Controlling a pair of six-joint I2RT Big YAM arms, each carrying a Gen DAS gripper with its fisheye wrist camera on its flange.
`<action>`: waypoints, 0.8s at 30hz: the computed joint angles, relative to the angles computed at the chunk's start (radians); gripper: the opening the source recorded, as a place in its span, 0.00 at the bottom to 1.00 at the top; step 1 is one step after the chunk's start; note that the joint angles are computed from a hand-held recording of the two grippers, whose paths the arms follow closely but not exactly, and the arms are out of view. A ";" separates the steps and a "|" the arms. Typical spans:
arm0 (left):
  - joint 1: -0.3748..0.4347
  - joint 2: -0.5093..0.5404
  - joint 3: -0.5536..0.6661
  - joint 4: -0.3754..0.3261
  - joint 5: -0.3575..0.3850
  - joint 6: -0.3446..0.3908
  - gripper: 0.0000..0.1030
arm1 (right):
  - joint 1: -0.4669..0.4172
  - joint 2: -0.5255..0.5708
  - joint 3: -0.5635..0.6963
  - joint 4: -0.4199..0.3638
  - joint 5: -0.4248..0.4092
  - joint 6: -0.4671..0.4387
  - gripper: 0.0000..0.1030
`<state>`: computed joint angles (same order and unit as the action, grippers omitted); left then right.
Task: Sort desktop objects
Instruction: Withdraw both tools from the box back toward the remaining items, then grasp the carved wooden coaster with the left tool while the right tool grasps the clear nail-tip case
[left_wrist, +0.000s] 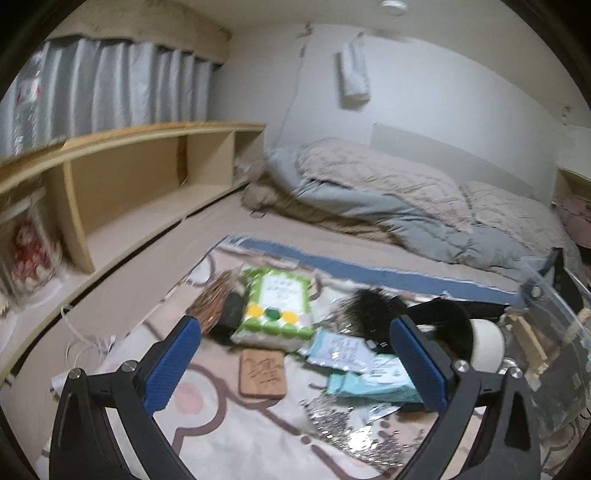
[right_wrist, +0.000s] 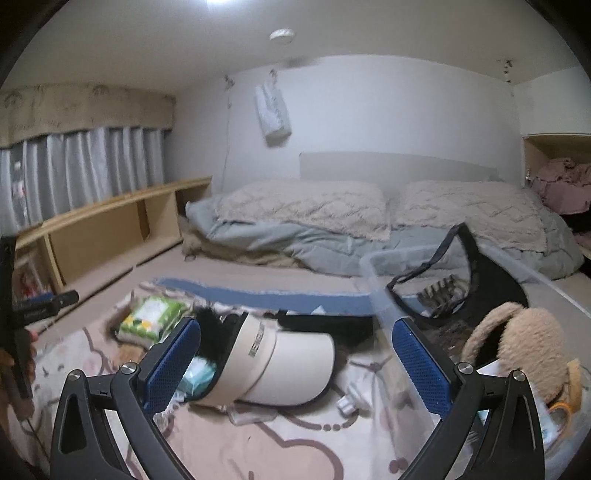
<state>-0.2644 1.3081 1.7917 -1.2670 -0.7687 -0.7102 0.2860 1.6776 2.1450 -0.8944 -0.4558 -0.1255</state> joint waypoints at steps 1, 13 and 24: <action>0.011 -0.004 -0.012 -0.010 0.003 -0.017 1.00 | 0.006 0.005 -0.002 -0.013 -0.009 -0.006 1.00; 0.151 -0.032 -0.186 -0.074 0.109 -0.149 1.00 | 0.079 0.123 0.032 -0.271 0.017 -0.109 1.00; 0.220 -0.016 -0.245 -0.062 0.228 -0.160 1.00 | 0.138 0.219 0.062 -0.374 0.156 -0.181 1.00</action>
<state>-0.0447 1.2923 1.5467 -1.3289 -0.5403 -0.8701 0.4236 1.8966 2.2075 -1.2686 -0.2996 -0.3063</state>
